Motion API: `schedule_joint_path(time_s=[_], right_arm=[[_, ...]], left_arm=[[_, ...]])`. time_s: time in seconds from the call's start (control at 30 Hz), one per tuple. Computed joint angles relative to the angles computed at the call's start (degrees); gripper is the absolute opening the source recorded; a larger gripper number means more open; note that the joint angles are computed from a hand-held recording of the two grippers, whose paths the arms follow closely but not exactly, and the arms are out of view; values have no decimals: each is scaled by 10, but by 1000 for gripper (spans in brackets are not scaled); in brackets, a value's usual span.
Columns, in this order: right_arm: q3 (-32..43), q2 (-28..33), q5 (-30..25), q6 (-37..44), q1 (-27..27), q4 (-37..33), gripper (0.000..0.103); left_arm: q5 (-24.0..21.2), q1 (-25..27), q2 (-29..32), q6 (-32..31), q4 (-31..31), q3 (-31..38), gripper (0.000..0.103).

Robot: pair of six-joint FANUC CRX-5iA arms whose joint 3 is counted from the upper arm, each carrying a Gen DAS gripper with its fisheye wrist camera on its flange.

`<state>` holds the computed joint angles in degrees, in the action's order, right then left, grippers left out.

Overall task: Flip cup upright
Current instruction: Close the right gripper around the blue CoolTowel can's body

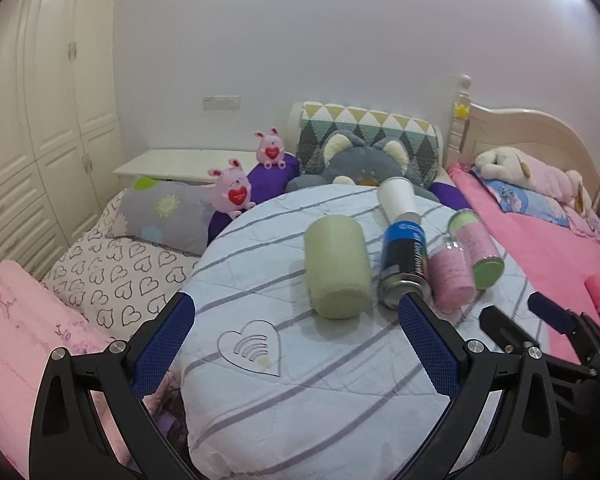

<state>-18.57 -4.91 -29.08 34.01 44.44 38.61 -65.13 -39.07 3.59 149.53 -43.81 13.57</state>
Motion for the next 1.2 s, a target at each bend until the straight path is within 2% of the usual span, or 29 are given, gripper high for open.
schedule_joint_path(time_s=[0.2,0.33,0.43,0.57,0.67,1.2], right_arm=[[50,49,-5,48,7,-51,82],[77,83,-11,32,8,-44,82],[102,106,-10,35,3,-63,82],[115,135,-19,-43,-1,-7,82],[132,153,-34,-58,-4,-8,82],[208,214,-92,-26,-7,-83,82]], left_arm=[[30,40,-4,-17,30,-17,103],[49,62,-1,-29,49,-22,103],[63,77,1,-39,60,-25,103],[78,94,5,-50,74,-28,103],[92,106,7,-62,87,-31,103],[133,138,26,-111,144,-40,103]])
